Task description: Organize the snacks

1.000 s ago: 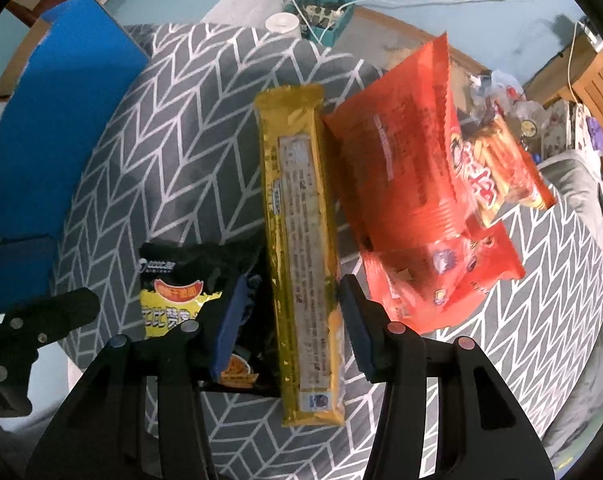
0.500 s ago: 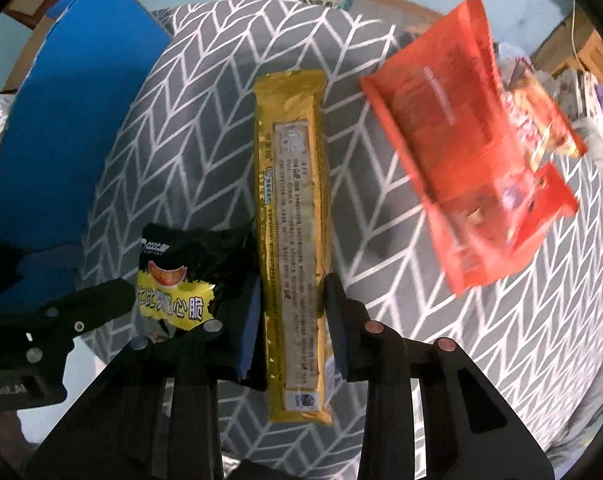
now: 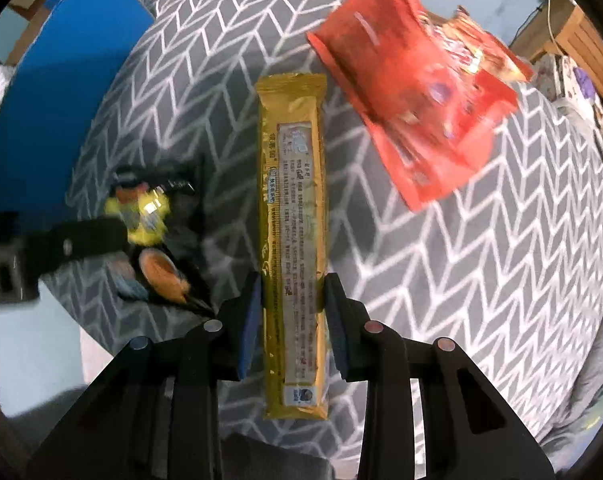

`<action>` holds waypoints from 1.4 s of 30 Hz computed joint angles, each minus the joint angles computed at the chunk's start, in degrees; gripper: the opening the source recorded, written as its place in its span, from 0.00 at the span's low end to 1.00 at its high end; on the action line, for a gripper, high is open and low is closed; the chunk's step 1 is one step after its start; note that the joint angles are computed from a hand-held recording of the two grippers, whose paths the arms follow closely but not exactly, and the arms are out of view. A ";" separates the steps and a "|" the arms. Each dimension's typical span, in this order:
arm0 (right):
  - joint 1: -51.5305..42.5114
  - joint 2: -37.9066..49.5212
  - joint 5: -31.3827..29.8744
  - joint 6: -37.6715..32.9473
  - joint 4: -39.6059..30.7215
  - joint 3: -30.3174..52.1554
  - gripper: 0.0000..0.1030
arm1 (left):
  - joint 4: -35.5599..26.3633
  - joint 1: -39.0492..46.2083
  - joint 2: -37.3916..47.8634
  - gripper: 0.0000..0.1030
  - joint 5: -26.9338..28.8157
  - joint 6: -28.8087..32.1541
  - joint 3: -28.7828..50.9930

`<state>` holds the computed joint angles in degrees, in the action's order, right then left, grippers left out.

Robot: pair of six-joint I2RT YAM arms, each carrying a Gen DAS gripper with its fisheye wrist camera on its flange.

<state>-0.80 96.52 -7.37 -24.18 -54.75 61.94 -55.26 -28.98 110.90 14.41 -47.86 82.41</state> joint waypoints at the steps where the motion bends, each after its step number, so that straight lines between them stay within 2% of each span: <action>1: -0.82 -0.88 0.07 -1.00 0.34 -0.94 0.30 | 0.17 -0.25 0.37 0.81 0.36 -0.81 0.36; 4: -4.08 -0.72 -1.58 -3.48 -0.58 -0.97 0.33 | 0.26 -1.20 1.84 0.87 0.68 -2.87 1.81; 7: -7.14 -1.22 -2.97 -6.04 -0.93 -1.48 0.37 | -0.58 -1.85 3.76 0.87 0.39 -4.16 4.00; 10: -11.29 0.78 -3.81 -9.92 -3.43 1.09 0.39 | -2.31 -2.52 6.71 0.87 -0.36 -4.79 7.12; 11: -13.56 4.44 -3.99 -12.08 -3.28 4.41 0.39 | -2.61 -2.86 8.02 0.87 -0.41 -5.03 8.31; 15: -14.78 7.06 -4.21 -13.48 -5.27 8.48 0.40 | -6.20 -4.13 13.33 0.87 -1.30 -3.93 13.46; 16: -14.61 7.29 -4.13 -13.39 -5.83 9.32 0.40 | -6.23 -4.54 13.99 0.86 -1.45 -3.71 14.00; 17: -14.79 7.56 -4.11 -13.62 -5.92 9.67 0.40 | -5.32 -4.92 14.06 0.77 -1.38 -3.53 13.83; 19: -12.71 7.77 -4.32 -11.70 -5.45 9.93 0.40 | -3.46 -4.58 12.69 0.64 -1.22 -2.78 11.76; 20: -12.28 7.98 -4.18 -11.35 -5.00 9.91 0.40 | -3.06 -4.57 12.27 0.62 -1.35 -2.71 11.26; 27: -9.50 7.91 -1.87 -9.40 -1.28 7.71 0.39 | -1.76 -2.78 6.51 0.61 -1.83 0.61 5.31; 29: -8.25 6.43 -1.22 -8.54 -0.76 6.48 0.32 | -2.78 -1.62 4.72 0.61 -2.19 2.60 4.90; 33: -6.95 4.76 -1.15 -7.85 0.82 4.91 0.27 | -5.00 -0.79 1.43 0.61 -3.16 4.80 5.25; 42: -4.83 2.33 -2.98 -7.22 -4.52 8.83 0.26 | -10.50 -0.20 -4.77 0.61 -5.19 8.70 8.77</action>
<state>-5.63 98.85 -10.35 -31.40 -59.27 70.77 -65.77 -29.19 106.13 9.22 -39.16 91.18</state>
